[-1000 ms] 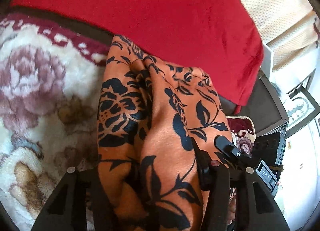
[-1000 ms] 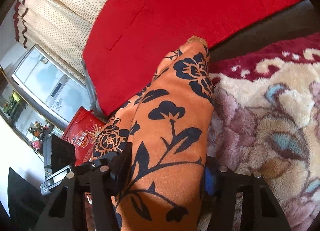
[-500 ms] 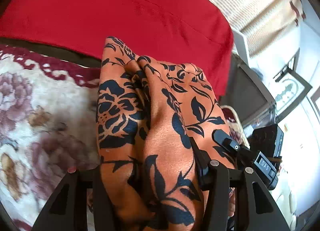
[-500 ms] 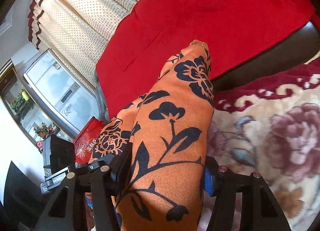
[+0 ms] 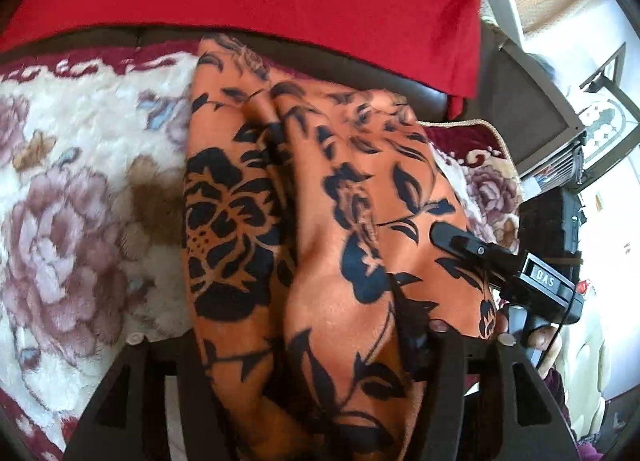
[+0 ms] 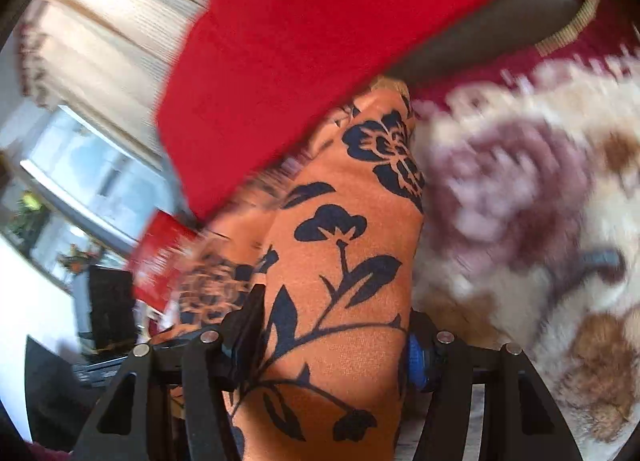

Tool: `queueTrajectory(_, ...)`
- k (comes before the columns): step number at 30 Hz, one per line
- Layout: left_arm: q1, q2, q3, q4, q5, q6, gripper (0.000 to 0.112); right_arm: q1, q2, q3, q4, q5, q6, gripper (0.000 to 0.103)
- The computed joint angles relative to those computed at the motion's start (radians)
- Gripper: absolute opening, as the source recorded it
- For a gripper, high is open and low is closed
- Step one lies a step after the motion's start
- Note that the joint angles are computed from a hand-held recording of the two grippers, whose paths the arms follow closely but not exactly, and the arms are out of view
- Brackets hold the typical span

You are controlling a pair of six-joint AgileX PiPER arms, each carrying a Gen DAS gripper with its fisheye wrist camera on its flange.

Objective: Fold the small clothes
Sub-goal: 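Press the folded orange top flat with both open tools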

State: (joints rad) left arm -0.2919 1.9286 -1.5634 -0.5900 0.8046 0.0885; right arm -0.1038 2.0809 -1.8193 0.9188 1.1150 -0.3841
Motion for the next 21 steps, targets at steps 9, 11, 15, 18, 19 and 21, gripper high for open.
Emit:
queueTrajectory(9, 0.043, -0.132, 0.060, 0.155, -0.098, -0.007, 0.065, -0.002, -0.096, 0.000, -0.118, -0.138, 0.050, 0.070)
queueTrajectory(11, 0.008, -0.158, 0.069, 0.315, -0.158, -0.109, 0.065, 0.005, -0.136, 0.032, -0.114, -0.216, 0.038, 0.070)
queueTrajectory(15, -0.064, -0.107, -0.007, 0.551, -0.111, -0.249, 0.067, 0.032, -0.129, -0.005, -0.076, -0.251, 0.023, 0.068)
queueTrajectory(18, -0.100, -0.046, -0.035, 0.668, -0.072, -0.331, 0.069, 0.084, -0.050, -0.127, -0.153, -0.194, 0.103, 0.068)
queueTrajectory(19, -0.094, -0.047, -0.027, 0.661, -0.080, -0.332, 0.072, 0.112, -0.004, -0.200, -0.238, -0.144, 0.186, 0.068)
queueTrajectory(21, -0.086, -0.045, -0.030, 0.653, -0.080, -0.319, 0.073, 0.132, 0.077, -0.290, -0.348, -0.069, 0.285, 0.069)
